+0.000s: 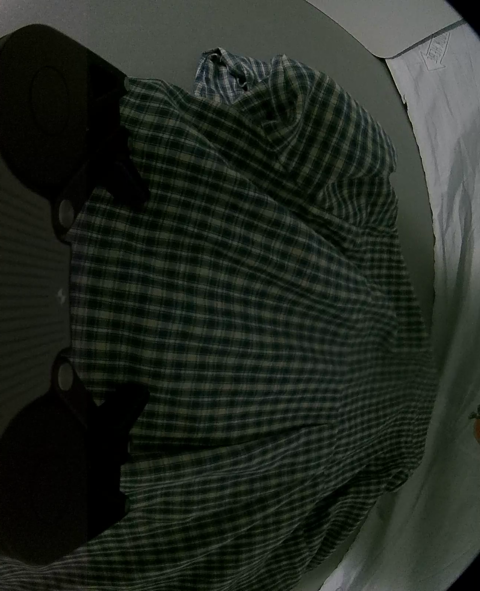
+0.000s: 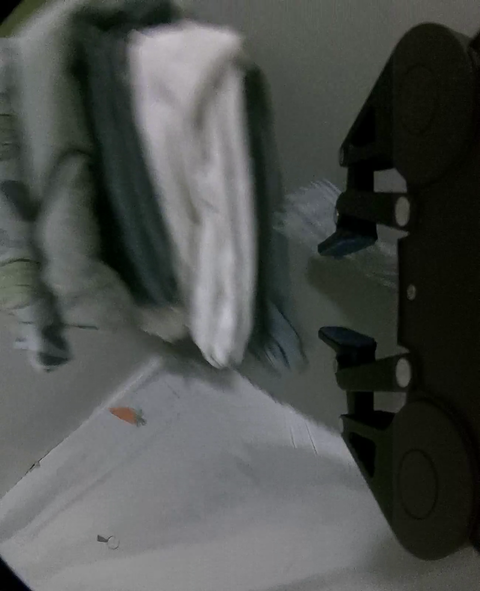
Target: Fold clothes
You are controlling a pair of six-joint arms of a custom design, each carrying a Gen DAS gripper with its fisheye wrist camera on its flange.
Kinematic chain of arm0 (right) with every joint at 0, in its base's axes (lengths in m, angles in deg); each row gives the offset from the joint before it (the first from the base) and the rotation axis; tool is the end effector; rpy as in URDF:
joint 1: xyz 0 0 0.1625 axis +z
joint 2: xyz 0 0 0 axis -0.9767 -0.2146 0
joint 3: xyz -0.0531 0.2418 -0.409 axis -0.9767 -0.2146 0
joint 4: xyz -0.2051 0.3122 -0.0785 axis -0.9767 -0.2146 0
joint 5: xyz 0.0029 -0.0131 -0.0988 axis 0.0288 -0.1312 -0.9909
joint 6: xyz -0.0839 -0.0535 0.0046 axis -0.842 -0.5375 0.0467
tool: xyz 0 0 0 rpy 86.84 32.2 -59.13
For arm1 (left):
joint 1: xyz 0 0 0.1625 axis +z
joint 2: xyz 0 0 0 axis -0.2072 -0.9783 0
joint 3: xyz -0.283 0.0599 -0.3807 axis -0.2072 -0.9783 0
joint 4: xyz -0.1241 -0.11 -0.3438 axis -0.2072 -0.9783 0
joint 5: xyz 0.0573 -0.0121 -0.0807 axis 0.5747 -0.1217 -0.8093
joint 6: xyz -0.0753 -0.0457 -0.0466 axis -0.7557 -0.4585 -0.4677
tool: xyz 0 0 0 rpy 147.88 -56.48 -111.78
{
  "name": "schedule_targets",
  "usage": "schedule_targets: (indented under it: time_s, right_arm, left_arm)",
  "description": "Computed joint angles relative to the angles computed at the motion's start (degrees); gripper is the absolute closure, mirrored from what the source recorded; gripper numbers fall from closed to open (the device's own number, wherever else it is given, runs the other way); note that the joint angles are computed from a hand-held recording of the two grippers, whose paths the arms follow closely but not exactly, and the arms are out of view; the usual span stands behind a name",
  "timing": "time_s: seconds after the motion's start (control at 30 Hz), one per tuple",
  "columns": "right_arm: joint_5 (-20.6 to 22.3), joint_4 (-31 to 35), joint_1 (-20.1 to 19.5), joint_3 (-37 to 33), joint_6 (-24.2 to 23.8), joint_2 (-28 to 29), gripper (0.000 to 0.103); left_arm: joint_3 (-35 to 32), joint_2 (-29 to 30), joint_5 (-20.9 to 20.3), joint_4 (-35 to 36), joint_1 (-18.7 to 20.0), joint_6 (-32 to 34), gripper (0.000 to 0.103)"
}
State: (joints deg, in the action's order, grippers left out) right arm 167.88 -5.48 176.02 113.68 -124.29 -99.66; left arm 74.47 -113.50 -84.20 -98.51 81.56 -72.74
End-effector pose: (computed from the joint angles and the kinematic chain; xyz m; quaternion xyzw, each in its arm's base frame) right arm 0.1517 -0.6897 0.2038 -0.3360 -0.6799 0.5960 0.2640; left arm -0.0167 -0.6713 0.3437 -0.0905 0.8645 -0.2719 0.4130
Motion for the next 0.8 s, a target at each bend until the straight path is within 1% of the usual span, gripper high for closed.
schedule_targets:
  time_s: [0.1, 0.13, 0.17, 0.2, 0.23, 0.27, 0.33, 0.4, 0.43, 0.47, 0.5, 0.53, 0.57, 0.6, 0.67, 0.7, 0.77, 0.8]
  right_arm:
    - [1.9, -3.1, 1.0, 1.1, -6.5, -0.2, 0.057]
    - [0.7, -2.0, 1.0, 0.9, -6.2, 0.0, 0.057]
    - [-1.2, -0.5, 0.8, 0.7, -4.8, 0.1, 0.056]
    - [-3.5, 1.7, 0.3, 0.2, -2.7, 0.3, 0.056]
    - [-6.3, 6.2, -0.5, -1.5, 1.7, 1.0, 0.056]
    - [-8.6, 11.5, -1.4, -3.8, 7.5, 1.9, 0.056]
    - [-10.8, 21.0, -2.9, -8.9, 17.8, 4.5, 0.056]
    - [-12.8, 30.2, -4.3, -14.6, 26.4, 7.5, 0.056]
    - [-13.1, 34.4, -4.8, -17.7, 28.5, 9.1, 0.056]
    - [-13.0, 37.0, -5.1, -20.0, 29.4, 10.4, 0.056]
    - [-12.9, 39.1, -5.3, -22.1, 29.7, 11.6, 0.056]
    - [-12.4, 39.7, -5.3, -23.4, 28.2, 12.3, 0.057]
    - [-11.4, 40.1, -5.1, -25.0, 25.4, 13.2, 0.055]
    - [-10.2, 42.0, -4.9, -28.0, 22.5, 14.6, 0.053]
    - [-7.1, 48.2, -4.4, -36.6, 16.6, 18.9, 0.053]
    - [-5.9, 49.9, -4.1, -39.4, 15.3, 20.4, 0.053]
    - [-4.2, 51.5, -3.8, -42.9, 13.0, 22.4, 0.053]
    - [-3.2, 52.1, -3.6, -44.5, 11.7, 23.4, 0.055]
  left_arm:
    - [-0.1, 0.1, 0.1, -0.3, 0.1, 0.2, 0.0]
    - [-0.2, 0.2, 0.1, -0.2, 0.1, 0.1, 0.0]
    - [-0.4, 0.3, 0.1, -0.2, 0.1, 0.0, 0.0]
    - [-0.4, 0.3, 0.1, -0.2, 0.1, 0.1, 0.0]
    - [-0.5, 0.3, 0.1, -0.2, 0.2, 0.2, 0.0]
    - [-0.5, 0.3, 0.0, -0.3, 0.2, 0.4, 0.0]
    - [-0.6, 0.3, -0.1, -0.5, 0.3, 0.7, 0.0]
    - [-0.6, 0.3, -0.1, -0.8, 0.4, 1.0, 0.0]
    - [-0.6, 0.4, -0.1, -1.0, 0.4, 1.2, 0.0]
    - [-0.5, 0.3, -0.1, -1.1, 0.4, 1.3, 0.0]
    - [-0.4, 0.2, -0.1, -1.2, 0.4, 1.3, 0.0]
    - [-0.3, 0.2, -0.1, -1.3, 0.5, 1.4, 0.0]
    - [-0.3, 0.2, 0.0, -1.3, 0.5, 1.3, 0.0]
    - [-0.2, 0.2, 0.0, -1.3, 0.4, 1.3, 0.0]
    - [-0.2, 0.3, 0.1, -1.5, 0.4, 1.1, 0.0]
    - [-0.2, 0.3, 0.2, -1.5, 0.4, 1.1, 0.0]
    - [-0.2, 0.3, 0.2, -1.6, 0.4, 1.0, 0.0]
    - [-0.3, 0.3, 0.3, -1.7, 0.4, 1.1, 0.0]
